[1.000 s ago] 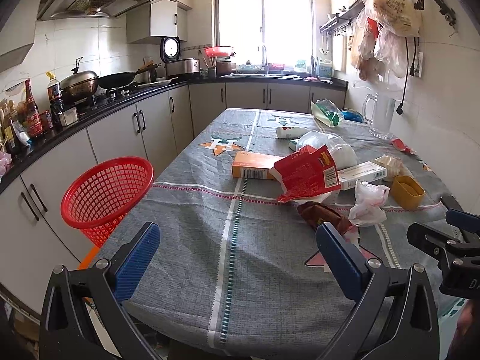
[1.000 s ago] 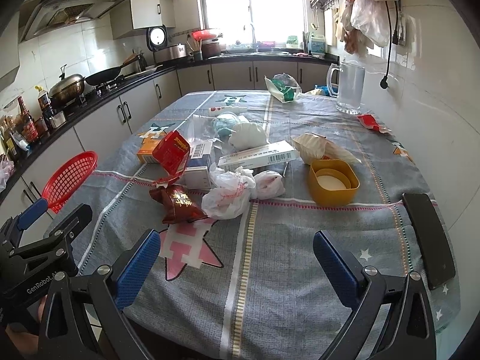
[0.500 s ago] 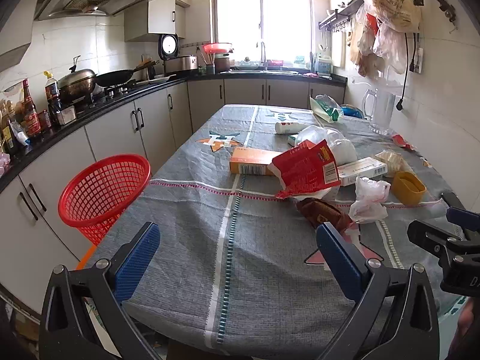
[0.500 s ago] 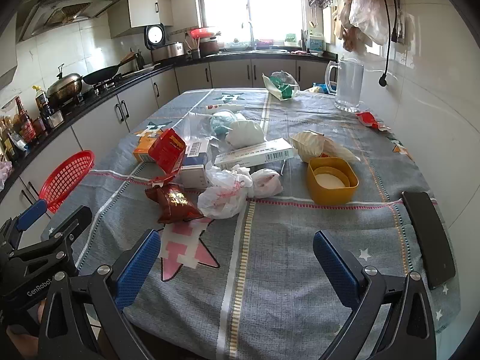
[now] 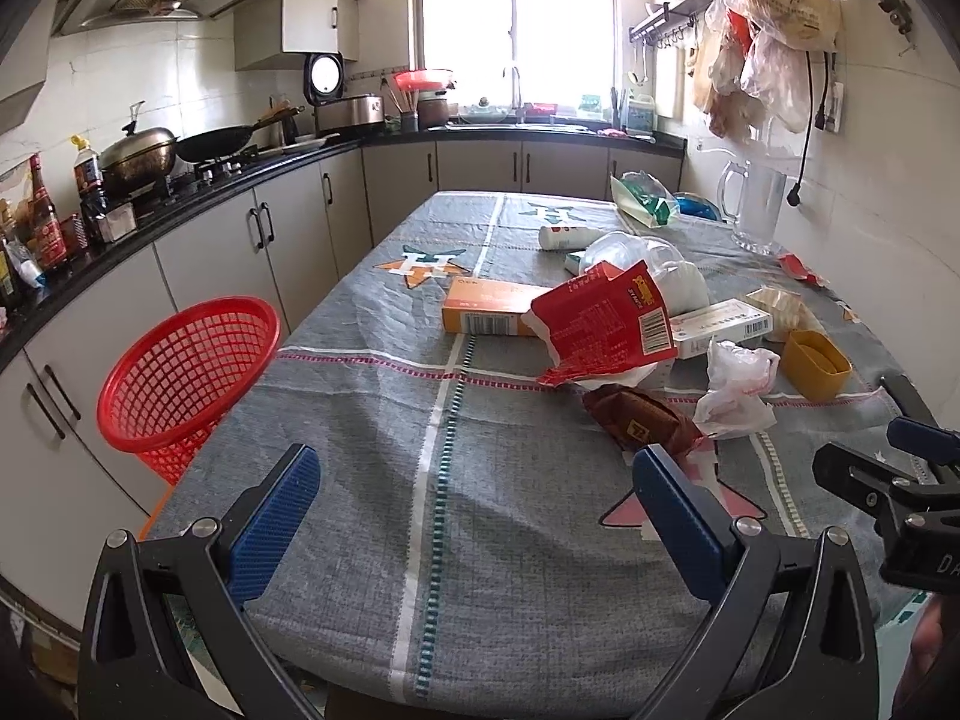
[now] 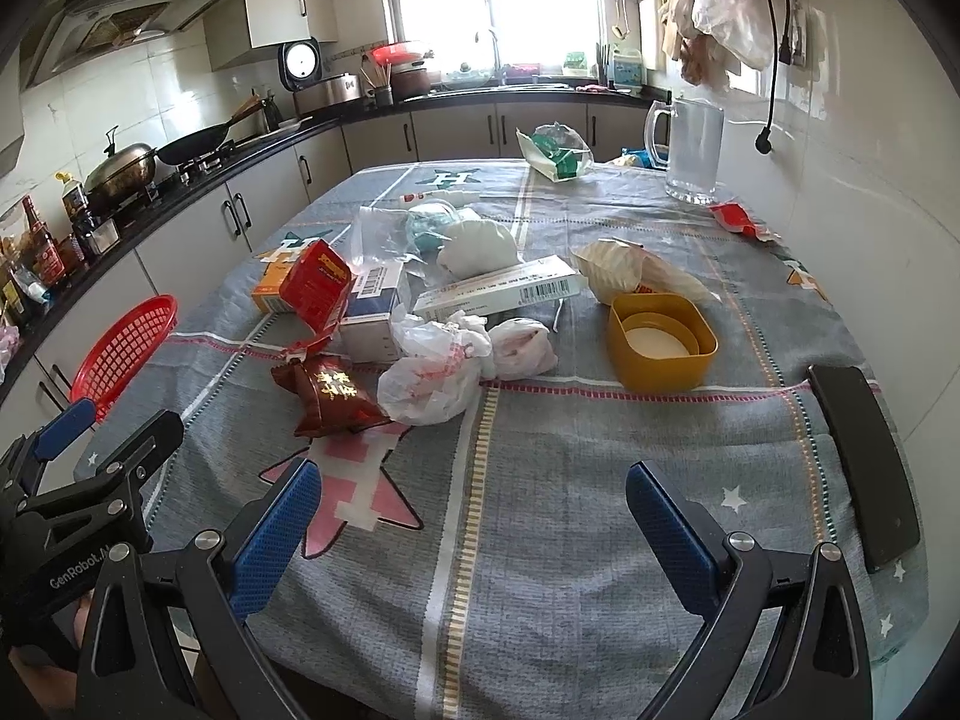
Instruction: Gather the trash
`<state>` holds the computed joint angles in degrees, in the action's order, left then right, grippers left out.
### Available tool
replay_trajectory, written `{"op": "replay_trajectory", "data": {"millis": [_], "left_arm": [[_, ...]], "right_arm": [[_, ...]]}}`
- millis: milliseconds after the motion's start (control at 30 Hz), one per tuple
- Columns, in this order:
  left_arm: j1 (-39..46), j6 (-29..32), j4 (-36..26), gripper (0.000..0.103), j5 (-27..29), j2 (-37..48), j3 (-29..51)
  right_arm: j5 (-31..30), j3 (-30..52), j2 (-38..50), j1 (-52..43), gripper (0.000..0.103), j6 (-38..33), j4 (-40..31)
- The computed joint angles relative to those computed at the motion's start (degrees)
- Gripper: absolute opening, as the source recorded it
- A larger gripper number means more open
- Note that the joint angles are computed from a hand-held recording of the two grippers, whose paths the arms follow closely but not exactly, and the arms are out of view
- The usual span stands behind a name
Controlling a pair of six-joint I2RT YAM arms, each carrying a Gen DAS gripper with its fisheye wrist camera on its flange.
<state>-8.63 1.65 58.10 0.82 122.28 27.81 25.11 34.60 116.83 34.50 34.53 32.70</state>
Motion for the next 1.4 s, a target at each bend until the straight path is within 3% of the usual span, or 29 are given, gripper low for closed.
{"op": "replay_trajectory", "data": {"millis": [367, 500, 567, 733, 867, 1033, 1067, 1133, 1200, 1400], "left_arm": [[3.78, -1.09, -26.21, 0.101, 12.63, 4.12, 18.92], [4.31, -1.81, -31.06, 0.082, 16.12, 5.51, 23.25], [3.93, -1.62, -32.01, 0.078, 17.79, 5.66, 23.88], [1.14, -0.34, -33.40, 0.078, 20.89, 5.70, 23.83], [-1.99, -2.68, -37.78, 0.078, 20.06, 8.19, 27.77], [-5.71, -4.98, -38.96, 0.077, 16.49, 10.60, 31.66], [-6.79, -5.20, -38.77, 0.076, 14.59, 11.05, 32.41], [-8.24, -5.67, -39.04, 0.059, 11.57, 11.91, 33.81], [-9.02, -5.85, -37.73, 0.051, 8.90, 12.53, 34.12], [-7.12, -4.51, -35.42, 0.045, 10.28, 12.61, 32.88]], "right_arm": [[-7.16, -8.37, -4.64, -15.46, 0.102, -1.68, 8.52], [-10.96, -9.36, -4.97, -20.54, 0.096, -2.54, 9.48], [-11.96, -9.84, -4.63, -21.80, 0.092, -2.73, 10.44], [-14.05, -10.06, -2.73, -23.24, 0.092, -2.62, 12.77], [-14.44, -10.12, -2.03, -23.61, 0.092, -2.52, 13.92], [-15.94, -10.57, -1.52, -24.42, 0.092, -2.87, 15.59], [-16.32, -10.55, -1.56, -24.47, 0.092, -3.02, 15.69], [-17.12, -10.44, -1.79, -24.33, 0.092, -3.37, 15.78], [-18.54, -10.13, -2.16, -24.02, 0.092, -3.68, 15.86], [-22.08, -6.79, -0.71, -21.95, 0.091, -4.44, 14.63]]}}
